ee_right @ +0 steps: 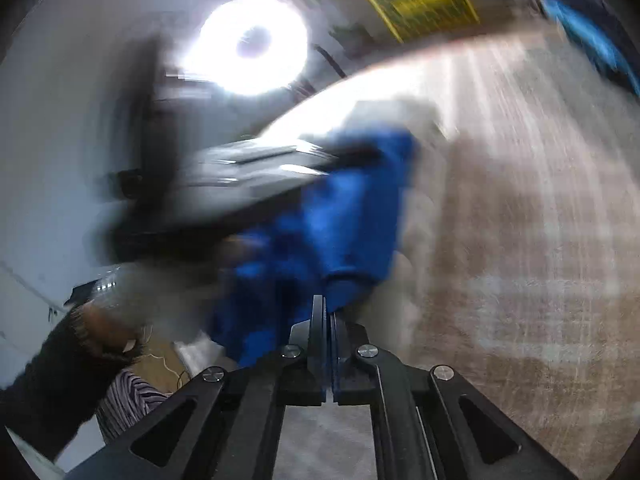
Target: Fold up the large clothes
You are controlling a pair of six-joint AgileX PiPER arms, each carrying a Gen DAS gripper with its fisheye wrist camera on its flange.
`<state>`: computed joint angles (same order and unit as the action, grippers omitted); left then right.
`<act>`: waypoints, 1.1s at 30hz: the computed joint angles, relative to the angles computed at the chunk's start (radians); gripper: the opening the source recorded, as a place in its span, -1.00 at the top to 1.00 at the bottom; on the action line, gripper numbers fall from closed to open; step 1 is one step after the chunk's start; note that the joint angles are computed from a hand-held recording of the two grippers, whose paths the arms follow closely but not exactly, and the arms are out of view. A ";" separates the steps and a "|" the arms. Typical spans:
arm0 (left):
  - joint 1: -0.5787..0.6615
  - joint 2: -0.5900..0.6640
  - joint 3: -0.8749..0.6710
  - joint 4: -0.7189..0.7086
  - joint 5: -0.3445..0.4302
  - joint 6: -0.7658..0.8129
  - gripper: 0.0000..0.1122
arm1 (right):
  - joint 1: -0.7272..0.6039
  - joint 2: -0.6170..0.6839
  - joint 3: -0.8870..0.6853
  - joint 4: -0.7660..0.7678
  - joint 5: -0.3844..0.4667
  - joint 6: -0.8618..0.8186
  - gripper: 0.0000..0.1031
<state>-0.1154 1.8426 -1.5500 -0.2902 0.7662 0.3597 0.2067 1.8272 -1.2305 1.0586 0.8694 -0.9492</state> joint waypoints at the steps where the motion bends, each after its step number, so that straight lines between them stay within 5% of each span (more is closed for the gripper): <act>1: 0.017 0.011 -0.005 -0.038 -0.001 0.013 0.98 | 0.007 -0.042 0.031 0.017 -0.027 -0.040 1.00; 9: 0.003 -0.006 0.058 -0.007 -0.083 -0.003 0.97 | -0.014 0.021 0.032 -0.004 0.012 -0.019 1.00; 13: 0.036 -0.076 0.084 -0.054 -0.061 0.030 0.97 | -0.077 0.047 -0.021 0.008 0.165 -0.041 0.97; 14: 0.061 -0.127 0.113 -0.102 -0.051 0.076 0.97 | -0.088 0.041 -0.020 0.000 0.166 -0.040 0.80; 15: 0.078 -0.165 0.134 -0.118 -0.046 0.094 0.97 | -0.097 0.027 -0.020 -0.021 0.145 -0.036 0.62; 16: 0.100 -0.209 0.160 -0.140 -0.039 0.114 0.97 | -0.107 0.012 -0.018 -0.025 0.127 -0.035 0.19; 17: 0.134 -0.256 0.188 -0.172 -0.027 0.143 0.97 | -0.112 -0.005 -0.006 -0.013 0.094 -0.038 0.13; 25: 0.518 -0.432 0.385 -0.303 0.066 0.281 0.97 | 0.071 -0.069 0.017 -0.050 -0.217 -0.108 0.28; 29: 0.670 -0.386 0.497 -0.346 0.088 0.383 0.97 | 0.142 -0.012 -0.028 -0.284 -0.298 0.072 0.32; 33: 0.693 -0.353 0.584 -0.330 0.027 0.470 0.97 | 0.174 0.060 -0.055 -0.548 -0.341 0.283 0.31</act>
